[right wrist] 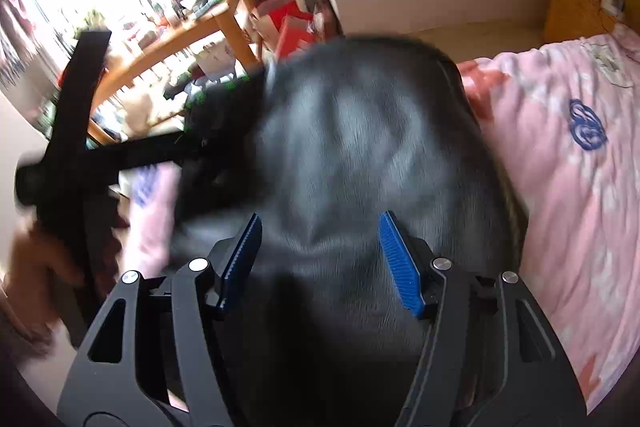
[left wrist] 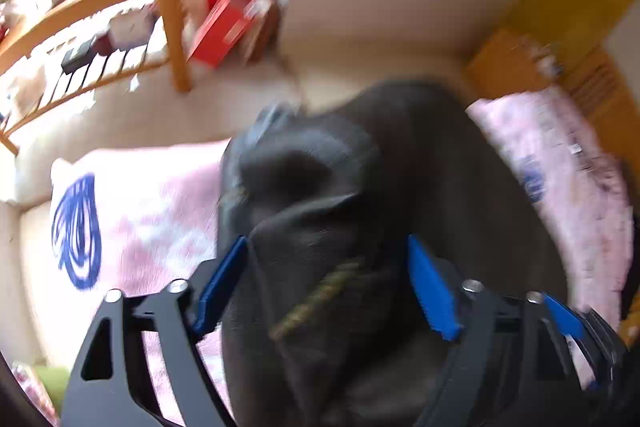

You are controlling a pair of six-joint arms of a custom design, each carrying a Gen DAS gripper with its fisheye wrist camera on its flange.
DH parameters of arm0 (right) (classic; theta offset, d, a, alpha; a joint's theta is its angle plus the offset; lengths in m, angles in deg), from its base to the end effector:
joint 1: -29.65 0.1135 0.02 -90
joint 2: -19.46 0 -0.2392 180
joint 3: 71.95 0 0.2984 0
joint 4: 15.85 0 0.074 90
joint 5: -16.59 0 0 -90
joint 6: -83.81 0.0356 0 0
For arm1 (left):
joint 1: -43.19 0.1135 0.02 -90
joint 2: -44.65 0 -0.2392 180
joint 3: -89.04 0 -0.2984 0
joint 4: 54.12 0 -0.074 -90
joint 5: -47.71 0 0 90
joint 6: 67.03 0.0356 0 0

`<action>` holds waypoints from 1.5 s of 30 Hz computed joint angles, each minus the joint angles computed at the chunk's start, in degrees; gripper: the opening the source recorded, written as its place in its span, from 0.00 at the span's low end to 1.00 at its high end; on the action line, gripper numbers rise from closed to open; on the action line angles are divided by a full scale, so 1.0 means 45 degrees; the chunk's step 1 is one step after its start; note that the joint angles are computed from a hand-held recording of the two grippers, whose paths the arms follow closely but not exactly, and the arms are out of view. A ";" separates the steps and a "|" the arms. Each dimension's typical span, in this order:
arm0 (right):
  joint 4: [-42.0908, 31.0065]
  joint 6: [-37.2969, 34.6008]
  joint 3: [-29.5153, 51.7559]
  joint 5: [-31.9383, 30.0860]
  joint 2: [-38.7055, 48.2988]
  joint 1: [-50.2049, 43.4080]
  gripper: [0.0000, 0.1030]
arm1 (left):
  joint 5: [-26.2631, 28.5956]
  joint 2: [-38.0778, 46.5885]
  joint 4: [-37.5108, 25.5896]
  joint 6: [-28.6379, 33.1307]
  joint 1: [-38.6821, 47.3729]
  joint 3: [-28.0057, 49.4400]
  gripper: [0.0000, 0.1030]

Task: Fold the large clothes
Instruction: 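Lower the jacket bundle onto the quilt with the right tool and open it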

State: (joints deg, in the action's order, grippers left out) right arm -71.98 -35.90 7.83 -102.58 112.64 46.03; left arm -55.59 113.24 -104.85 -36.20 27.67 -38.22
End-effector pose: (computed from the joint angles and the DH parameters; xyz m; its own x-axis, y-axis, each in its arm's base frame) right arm 0.3408 0.1183 0.1847 -0.5776 -0.6208 -0.5301 -0.8014 0.5549 0.2233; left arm 0.2555 -0.0625 0.1550 -0.6011 -0.7004 -0.3850 -0.6709 0.7039 -0.2331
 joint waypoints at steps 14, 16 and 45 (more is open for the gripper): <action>0.0580 -0.0822 -0.3613 -0.0376 -0.4114 -0.1448 0.59 | 0.0084 -0.3399 -0.1382 -0.0858 -0.1335 -0.1741 0.80; 0.0676 -0.0712 -0.3671 -0.0629 -0.4767 -0.2053 0.71 | -0.0741 -0.3972 -0.2349 -0.1758 -0.2642 -0.1431 0.83; -0.3217 -0.0640 -0.1404 0.0194 -0.4362 -0.3607 0.94 | -0.3059 -0.0339 -0.8338 -0.6783 -0.8063 0.3720 0.92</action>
State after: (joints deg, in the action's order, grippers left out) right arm -86.45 -38.78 1.51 -101.70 93.01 29.80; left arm -69.35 111.72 -142.37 -66.72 -8.61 -21.47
